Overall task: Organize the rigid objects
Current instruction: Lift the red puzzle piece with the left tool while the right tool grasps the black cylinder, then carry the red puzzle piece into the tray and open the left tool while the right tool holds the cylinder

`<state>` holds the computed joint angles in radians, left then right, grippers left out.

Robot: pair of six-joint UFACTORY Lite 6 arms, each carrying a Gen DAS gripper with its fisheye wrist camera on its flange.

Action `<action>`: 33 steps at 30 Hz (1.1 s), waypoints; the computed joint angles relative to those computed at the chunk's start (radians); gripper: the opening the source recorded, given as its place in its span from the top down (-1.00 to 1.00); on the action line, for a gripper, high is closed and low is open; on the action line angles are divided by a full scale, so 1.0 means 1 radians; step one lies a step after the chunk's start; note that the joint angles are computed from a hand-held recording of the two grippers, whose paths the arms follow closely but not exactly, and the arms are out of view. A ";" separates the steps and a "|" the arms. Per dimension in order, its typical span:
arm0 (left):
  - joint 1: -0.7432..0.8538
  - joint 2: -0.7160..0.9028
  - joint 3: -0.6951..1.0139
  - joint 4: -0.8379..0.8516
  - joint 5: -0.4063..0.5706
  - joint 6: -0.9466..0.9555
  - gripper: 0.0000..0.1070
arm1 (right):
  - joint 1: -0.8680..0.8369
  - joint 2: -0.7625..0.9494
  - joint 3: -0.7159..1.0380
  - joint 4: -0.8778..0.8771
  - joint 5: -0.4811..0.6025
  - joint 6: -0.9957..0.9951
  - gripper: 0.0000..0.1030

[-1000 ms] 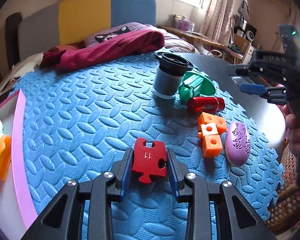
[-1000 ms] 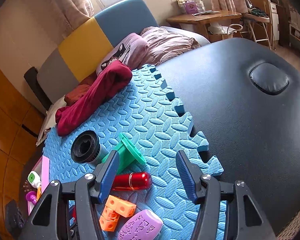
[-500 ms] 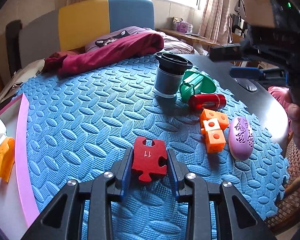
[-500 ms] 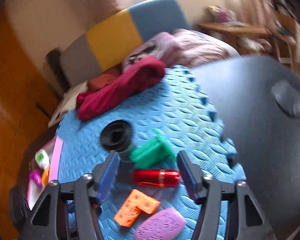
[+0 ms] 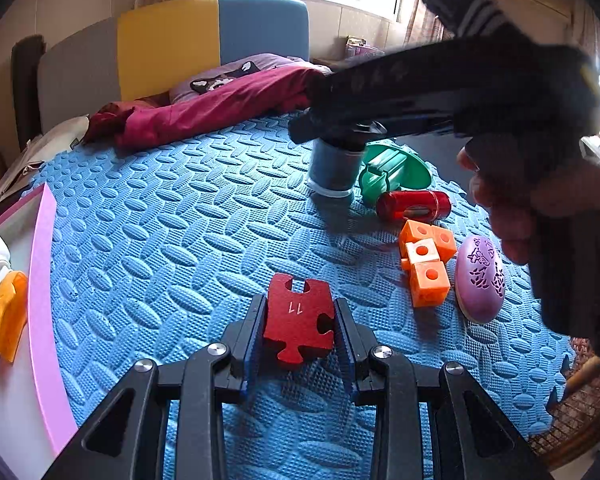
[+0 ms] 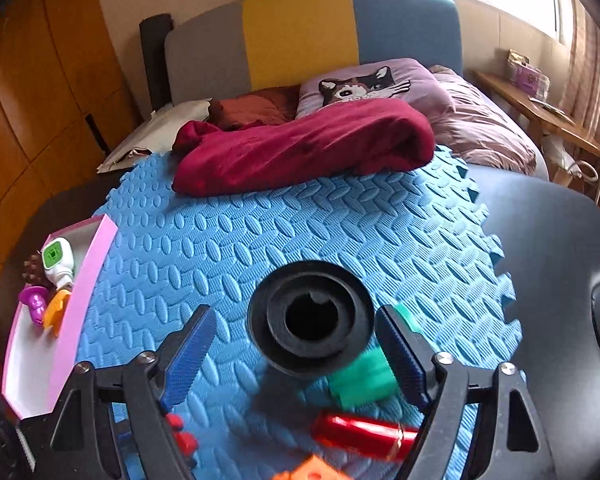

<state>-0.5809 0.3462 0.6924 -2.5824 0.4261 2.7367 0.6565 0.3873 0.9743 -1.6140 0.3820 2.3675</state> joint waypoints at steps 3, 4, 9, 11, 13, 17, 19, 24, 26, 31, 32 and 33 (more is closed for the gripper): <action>-0.005 -0.001 -0.003 -0.016 0.001 0.014 0.39 | 0.018 0.002 -0.012 -0.050 0.038 0.059 -0.12; -0.006 0.000 -0.003 -0.020 0.002 0.018 0.39 | 0.021 0.000 -0.013 -0.045 0.042 0.047 -0.12; -0.017 -0.004 -0.009 -0.056 0.001 0.045 0.39 | 0.024 -0.031 -0.041 -0.121 0.040 0.125 -0.12; -0.016 -0.011 -0.010 -0.057 -0.007 0.043 0.39 | 0.025 -0.032 -0.041 -0.126 0.034 0.124 -0.12; -0.017 -0.021 -0.013 -0.096 -0.020 0.071 0.39 | 0.024 -0.026 -0.036 -0.111 0.030 0.101 -0.12; 0.017 -0.055 -0.030 -0.002 -0.039 -0.053 0.39 | 0.020 -0.036 -0.047 -0.156 0.027 0.146 -0.12; 0.026 -0.098 -0.060 0.014 -0.040 -0.065 0.39 | 0.020 -0.038 -0.049 -0.166 0.025 0.154 -0.12; 0.075 -0.245 -0.136 0.173 -0.049 -0.216 0.39 | 0.023 -0.029 -0.038 -0.143 0.027 0.128 -0.12; 0.110 -0.319 -0.165 0.278 -0.055 -0.318 0.39 | 0.027 -0.029 -0.036 -0.135 0.031 0.119 -0.12; 0.253 -0.468 -0.196 0.634 -0.045 -0.663 0.39 | 0.031 -0.034 -0.039 -0.132 0.036 0.118 -0.12; 0.300 -0.499 -0.199 0.716 -0.031 -0.737 0.39 | 0.033 -0.037 -0.042 -0.134 0.038 0.121 -0.12; 0.338 -0.515 -0.197 0.766 -0.019 -0.779 0.39 | 0.034 -0.040 -0.043 -0.132 0.040 0.121 -0.12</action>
<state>-0.2434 -0.1688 0.4953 -1.8166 0.4075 1.9575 0.6909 0.3476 0.9315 -1.7462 0.4224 2.4882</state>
